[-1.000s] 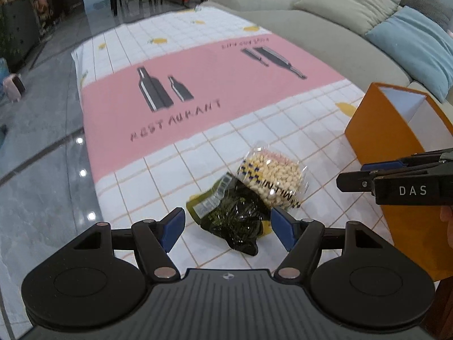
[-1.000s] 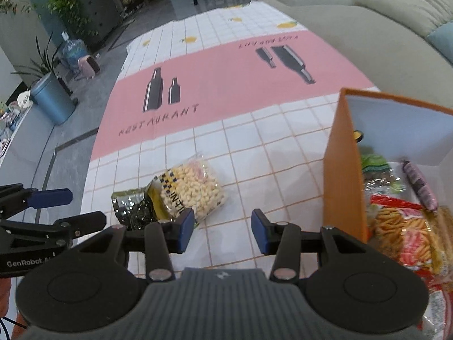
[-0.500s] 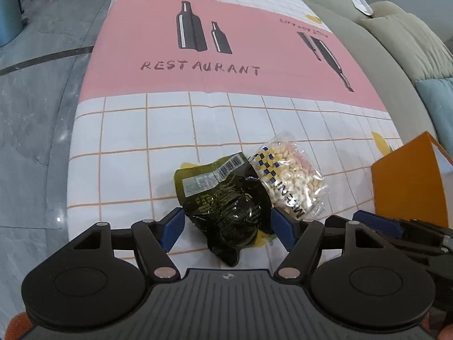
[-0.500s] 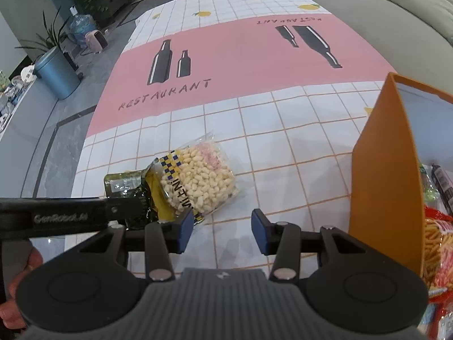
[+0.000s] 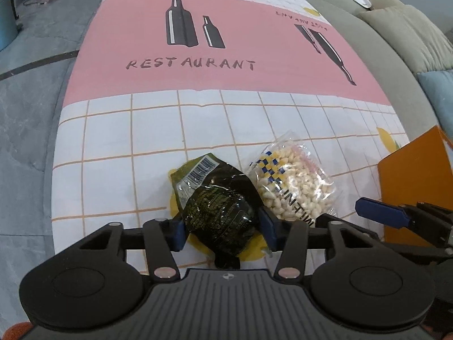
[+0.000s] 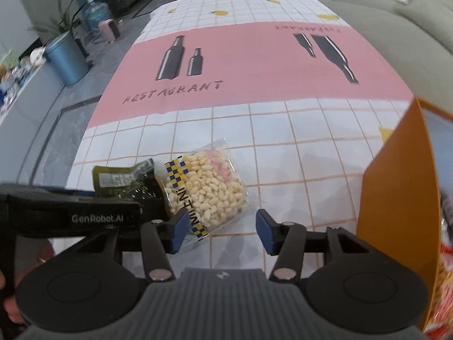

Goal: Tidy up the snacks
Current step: 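Grasp the dark seaweed pack with left tool while right tool grasps the puffed-snack bag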

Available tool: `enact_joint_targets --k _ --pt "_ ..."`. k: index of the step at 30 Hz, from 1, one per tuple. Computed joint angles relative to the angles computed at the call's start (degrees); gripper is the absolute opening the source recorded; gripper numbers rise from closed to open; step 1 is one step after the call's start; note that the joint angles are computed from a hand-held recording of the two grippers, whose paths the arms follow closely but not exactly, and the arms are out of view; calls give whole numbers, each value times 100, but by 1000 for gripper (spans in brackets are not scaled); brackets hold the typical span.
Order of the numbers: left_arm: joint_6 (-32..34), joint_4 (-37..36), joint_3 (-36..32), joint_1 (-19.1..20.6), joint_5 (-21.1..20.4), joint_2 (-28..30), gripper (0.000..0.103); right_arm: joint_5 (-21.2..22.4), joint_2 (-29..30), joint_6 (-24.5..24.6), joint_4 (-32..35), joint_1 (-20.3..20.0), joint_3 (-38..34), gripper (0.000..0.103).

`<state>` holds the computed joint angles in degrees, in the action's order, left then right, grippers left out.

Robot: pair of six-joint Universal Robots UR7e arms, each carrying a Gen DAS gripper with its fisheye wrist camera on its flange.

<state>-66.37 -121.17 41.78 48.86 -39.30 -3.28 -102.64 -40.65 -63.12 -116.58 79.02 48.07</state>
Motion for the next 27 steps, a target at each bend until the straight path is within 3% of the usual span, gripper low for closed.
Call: enact_joint_targets --k 6,12,19,22,27 --pt "-70 284 93 -50 200 -89 55 78 -41 -650 -371 2 247 61" --pt "-435 365 638 -173 437 -432 54 322 -95 -1205 -480 4 508 63" --pt "-547 340 831 -232 488 -545 55 205 -157 -2010 -1562 47 1218 71" --pt "-525 333 816 -229 467 -535 54 241 -148 -2182 -1686 29 1284 79" --pt "-505 262 866 -249 467 -556 55 281 -197 -2473 -2275 -4 1598 79"
